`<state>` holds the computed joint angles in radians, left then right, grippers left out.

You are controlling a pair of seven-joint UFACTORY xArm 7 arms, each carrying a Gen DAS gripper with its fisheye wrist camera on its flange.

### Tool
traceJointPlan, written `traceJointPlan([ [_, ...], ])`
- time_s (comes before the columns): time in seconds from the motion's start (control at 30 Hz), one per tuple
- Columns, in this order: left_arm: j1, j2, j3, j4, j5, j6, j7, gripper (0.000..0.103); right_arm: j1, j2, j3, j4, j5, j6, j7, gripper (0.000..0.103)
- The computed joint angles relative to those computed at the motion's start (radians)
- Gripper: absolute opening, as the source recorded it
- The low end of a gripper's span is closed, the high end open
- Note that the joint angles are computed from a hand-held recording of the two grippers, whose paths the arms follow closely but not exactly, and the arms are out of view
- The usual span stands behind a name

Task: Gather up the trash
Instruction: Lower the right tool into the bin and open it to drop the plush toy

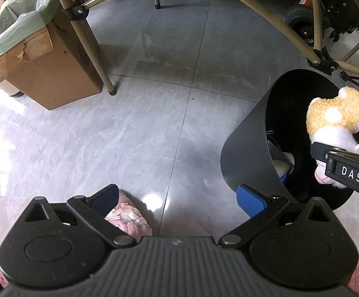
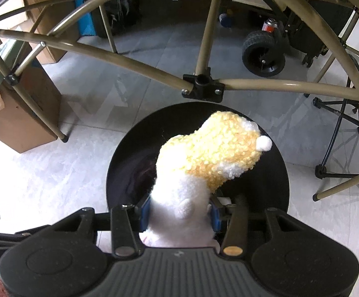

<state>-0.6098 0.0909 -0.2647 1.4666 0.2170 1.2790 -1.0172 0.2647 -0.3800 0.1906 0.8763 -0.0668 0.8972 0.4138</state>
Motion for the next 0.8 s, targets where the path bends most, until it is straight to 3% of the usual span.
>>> traceJointPlan([
  [0.37, -0.001, 0.003, 0.001, 0.005, 0.001, 0.002, -0.001, 0.103, -0.003, 0.003, 0.002, 0.007, -0.016, 0.015, -0.009, 0.048],
  [0.4, -0.001, 0.003, 0.001, 0.006, 0.001, 0.003, 0.000, 0.103, -0.007, 0.005, 0.009, 0.012, -0.033, 0.022, -0.004, 0.055],
  [0.5, -0.001, 0.003, 0.001, 0.006, 0.002, 0.004, -0.001, 0.103, -0.014, 0.001, 0.017, 0.011, -0.062, 0.024, 0.019, 0.090],
  [0.53, -0.001, 0.003, 0.001, 0.006, 0.002, 0.004, -0.001, 0.103, -0.015, -0.001, 0.018, 0.010, -0.069, 0.022, 0.022, 0.095],
  [0.8, -0.003, 0.004, 0.001, 0.014, 0.011, 0.007, 0.004, 0.103, -0.007, -0.014, 0.004, 0.003, -0.046, 0.023, 0.010, 0.100],
])
